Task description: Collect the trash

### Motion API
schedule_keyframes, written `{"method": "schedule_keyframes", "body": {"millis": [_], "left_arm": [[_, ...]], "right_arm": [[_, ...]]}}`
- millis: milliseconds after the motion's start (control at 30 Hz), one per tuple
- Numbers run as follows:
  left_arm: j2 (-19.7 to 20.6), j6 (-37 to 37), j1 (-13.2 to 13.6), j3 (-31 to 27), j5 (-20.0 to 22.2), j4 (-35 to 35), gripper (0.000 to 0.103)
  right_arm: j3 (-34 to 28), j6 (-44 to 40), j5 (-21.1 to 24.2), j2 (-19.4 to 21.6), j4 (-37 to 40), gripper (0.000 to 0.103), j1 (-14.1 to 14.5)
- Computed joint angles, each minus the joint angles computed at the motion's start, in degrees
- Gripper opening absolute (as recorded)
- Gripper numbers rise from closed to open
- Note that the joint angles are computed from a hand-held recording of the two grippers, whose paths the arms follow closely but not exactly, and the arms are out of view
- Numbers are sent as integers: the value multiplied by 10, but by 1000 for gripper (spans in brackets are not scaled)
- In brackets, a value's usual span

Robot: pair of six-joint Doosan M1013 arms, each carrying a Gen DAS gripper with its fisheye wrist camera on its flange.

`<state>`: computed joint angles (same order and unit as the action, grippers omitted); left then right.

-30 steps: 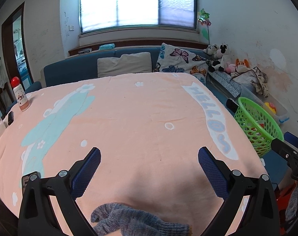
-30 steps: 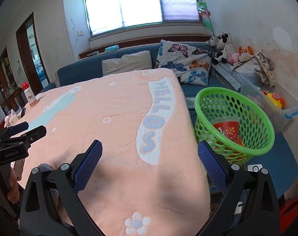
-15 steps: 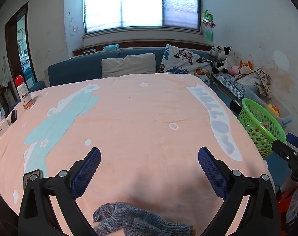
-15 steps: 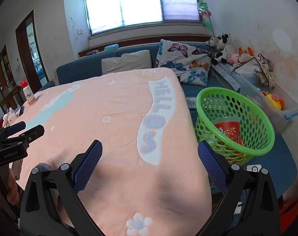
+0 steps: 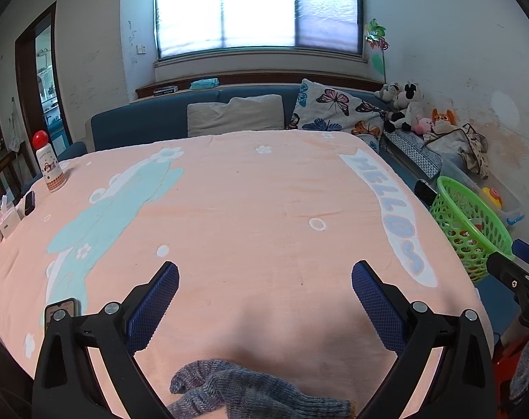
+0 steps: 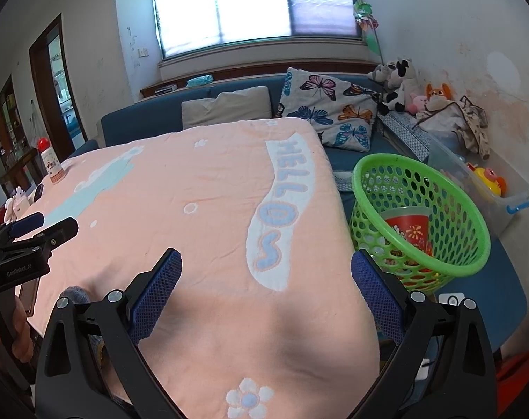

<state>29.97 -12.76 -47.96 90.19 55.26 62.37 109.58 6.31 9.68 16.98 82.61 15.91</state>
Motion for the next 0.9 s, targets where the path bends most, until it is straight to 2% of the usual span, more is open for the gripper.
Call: {"method": "schedule_keyframes", "body": {"millis": [467,900], "left_arm": [[2,3,1,-2,5,-3,96],[4,3,2,0,9,-2,96]], "right_arm": [[-3,39,1,4,-42,97,4],[-4,42,1,7,-45,97,7]]}}
